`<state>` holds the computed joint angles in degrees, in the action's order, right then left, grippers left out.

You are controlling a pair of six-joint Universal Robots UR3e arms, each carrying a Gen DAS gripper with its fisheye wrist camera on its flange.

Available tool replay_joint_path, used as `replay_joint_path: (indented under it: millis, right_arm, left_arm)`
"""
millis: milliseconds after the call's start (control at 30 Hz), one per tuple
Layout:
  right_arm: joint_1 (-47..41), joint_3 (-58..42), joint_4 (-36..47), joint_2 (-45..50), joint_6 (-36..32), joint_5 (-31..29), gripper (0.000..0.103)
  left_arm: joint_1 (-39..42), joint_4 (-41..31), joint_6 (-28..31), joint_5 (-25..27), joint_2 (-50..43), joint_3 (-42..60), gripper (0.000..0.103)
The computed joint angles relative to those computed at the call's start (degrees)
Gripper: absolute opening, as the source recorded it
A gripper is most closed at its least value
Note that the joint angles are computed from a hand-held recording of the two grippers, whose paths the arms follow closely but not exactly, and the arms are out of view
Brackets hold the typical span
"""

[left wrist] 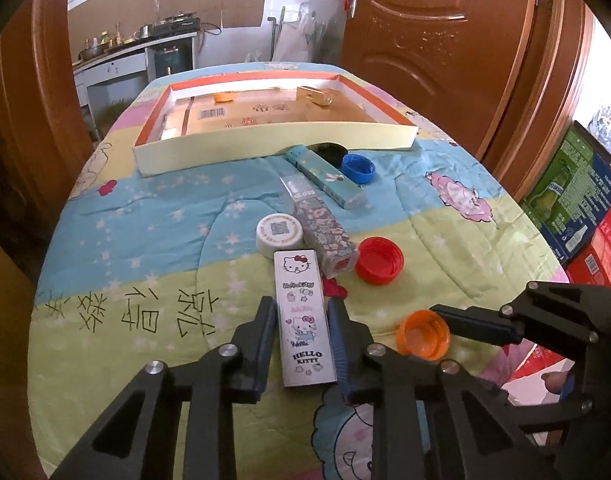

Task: Organize rigid objects
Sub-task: 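Grasp the Hello Kitty box with the left gripper while the right gripper grasps the orange cap, then carry the Hello Kitty box and orange cap over the tray and lower them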

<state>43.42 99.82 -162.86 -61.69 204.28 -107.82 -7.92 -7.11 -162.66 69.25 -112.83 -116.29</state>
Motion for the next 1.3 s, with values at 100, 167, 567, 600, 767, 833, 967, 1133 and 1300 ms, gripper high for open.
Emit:
replay_joint_path:
  millis: [100,167,567,600,767,833,967,1133,1300]
  right_arm:
    - [-0.71,1.6,-1.22,-1.05,0.59,0.61,0.03]
    - [-1.17,2.56,-2.0,-1.7,0.97,1.18,0.03]
    - [-2.4,5.28,-4.59,-3.87,2.35,2.02,0.03]
    - [-2.42,5.34,-4.66,-3.99,2.38,1.98,0.03]
    - [-2.58,5.41,-4.8,-4.75,2.32,1.23,0.03]
    - [-2.77,5.31,-4.86,-5.09,2.14,1.09,0.03]
    - [-3.27,4.61,-4.72,-5.48,1.68,0.69,0.03]
    - [-4.69,3.91,-4.71,-6.19,1.02,0.68,0.03]
    - [-6.93,3.05,-5.23,-6.83,-0.27,1.01,0.03]
  left_arm:
    - [0.59,-0.67,0.13,-0.97,0.5,-0.15,0.027]
    - [0.79,-0.81,0.2,-1.27,0.75,-0.24,0.027]
    - [2.45,-0.77,0.1,-3.75,4.58,-2.22,0.027]
    - [2.67,-0.92,0.19,-4.06,5.07,-2.36,0.027]
    - [3.04,-1.09,-0.03,-4.83,5.98,-2.13,0.027]
    - [3.28,-1.37,-0.14,-5.2,6.13,-1.79,0.027]
    - [3.49,-1.73,-0.48,-5.65,5.7,-0.39,0.027]
    - [3.57,-3.01,-0.81,-6.0,4.6,2.48,0.027]
    - [3.23,-4.34,-1.4,-5.96,2.56,6.86,0.027]
